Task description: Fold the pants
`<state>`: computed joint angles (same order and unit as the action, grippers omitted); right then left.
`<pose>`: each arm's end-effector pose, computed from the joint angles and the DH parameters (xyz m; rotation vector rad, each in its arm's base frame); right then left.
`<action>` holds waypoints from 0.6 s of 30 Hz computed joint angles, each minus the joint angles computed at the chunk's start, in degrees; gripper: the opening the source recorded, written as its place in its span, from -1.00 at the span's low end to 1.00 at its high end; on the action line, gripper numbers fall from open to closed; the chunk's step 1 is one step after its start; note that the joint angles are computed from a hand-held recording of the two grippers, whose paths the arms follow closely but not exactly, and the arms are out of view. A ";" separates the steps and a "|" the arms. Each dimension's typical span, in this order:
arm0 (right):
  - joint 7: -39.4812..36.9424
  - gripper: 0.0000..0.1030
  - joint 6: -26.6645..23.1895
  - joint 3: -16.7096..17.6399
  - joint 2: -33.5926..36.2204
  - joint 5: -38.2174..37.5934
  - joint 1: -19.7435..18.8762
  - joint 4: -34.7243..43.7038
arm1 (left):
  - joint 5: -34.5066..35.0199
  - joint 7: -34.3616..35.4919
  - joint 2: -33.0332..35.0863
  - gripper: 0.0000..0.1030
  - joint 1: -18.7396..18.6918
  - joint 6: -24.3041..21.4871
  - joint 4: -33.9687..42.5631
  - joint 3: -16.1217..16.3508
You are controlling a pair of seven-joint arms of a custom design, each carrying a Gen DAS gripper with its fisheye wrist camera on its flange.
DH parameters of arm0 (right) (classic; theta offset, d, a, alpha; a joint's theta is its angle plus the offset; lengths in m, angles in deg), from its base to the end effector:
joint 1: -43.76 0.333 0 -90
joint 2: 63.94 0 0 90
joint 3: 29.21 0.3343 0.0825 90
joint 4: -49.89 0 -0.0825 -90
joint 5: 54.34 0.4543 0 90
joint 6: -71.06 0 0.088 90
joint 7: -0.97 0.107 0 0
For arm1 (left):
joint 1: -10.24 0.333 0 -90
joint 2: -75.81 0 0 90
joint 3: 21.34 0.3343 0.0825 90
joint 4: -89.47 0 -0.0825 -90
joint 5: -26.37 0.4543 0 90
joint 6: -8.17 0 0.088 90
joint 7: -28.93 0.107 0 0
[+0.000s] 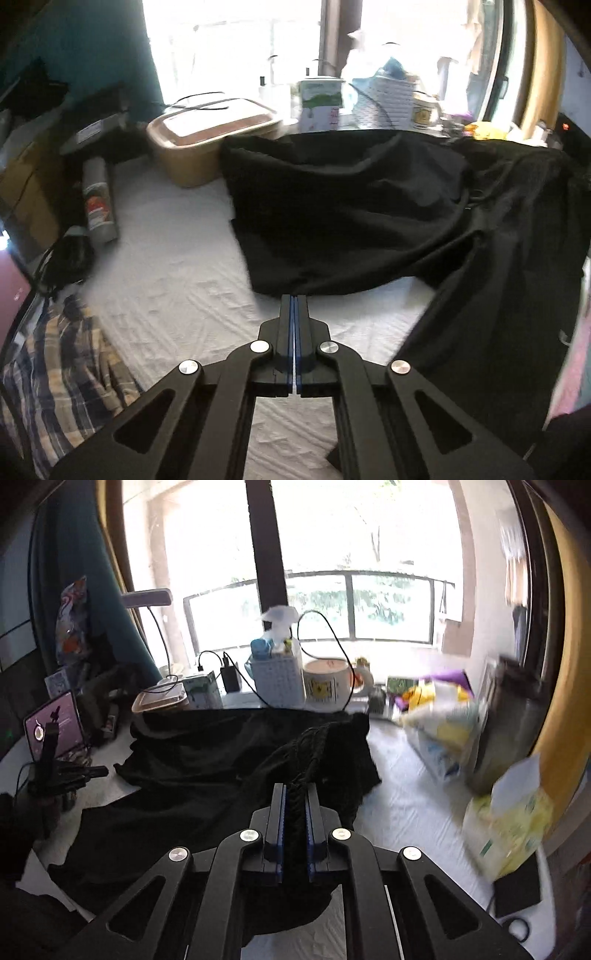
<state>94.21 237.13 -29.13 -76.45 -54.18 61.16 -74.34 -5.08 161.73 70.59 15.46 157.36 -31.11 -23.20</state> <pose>0.5713 0.1798 0.5949 -1.7947 1.3994 -0.6625 0.6273 0.0472 0.5107 -1.5717 2.1277 -0.8152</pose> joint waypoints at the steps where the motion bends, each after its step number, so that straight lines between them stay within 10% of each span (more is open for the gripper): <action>1: 1.14 -0.83 -0.45 0.42 0.85 -0.80 -0.60 0.92 | -0.61 1.25 -0.87 -1.00 -0.18 -1.30 -0.67 0.09; 3: 2.90 -0.83 -0.78 0.92 1.79 -2.27 -1.58 1.66 | -2.48 3.47 -1.98 -0.80 -0.48 -4.95 -1.41 0.60; 6: 4.45 -0.83 -0.99 1.01 3.80 -3.14 -2.37 3.06 | -4.15 4.20 -4.04 0.32 -0.85 -7.09 -3.94 0.77; 7: 4.32 -0.83 -1.52 0.86 4.72 -2.87 -2.41 3.85 | -4.75 4.51 -4.76 0.32 -1.01 -7.71 -4.68 0.91; 12: 3.14 -0.83 -2.49 0.66 6.26 -1.49 -2.93 4.64 | -5.48 6.91 -7.72 0.30 -2.04 -7.59 -8.95 1.05; 14: 3.39 -0.83 -2.46 0.59 6.27 -0.90 -3.30 3.96 | -4.19 7.52 -9.24 -0.05 -2.59 -0.83 -12.15 -0.15; 16: 3.39 -0.83 -2.36 0.43 5.98 0.25 -3.42 2.95 | -4.74 7.19 -9.09 -0.98 -3.37 -0.93 -11.84 0.60; 18: 3.79 -0.83 -2.25 0.38 5.54 0.79 -3.62 1.71 | -4.18 6.78 -8.88 -0.98 -3.63 0.27 -11.91 0.51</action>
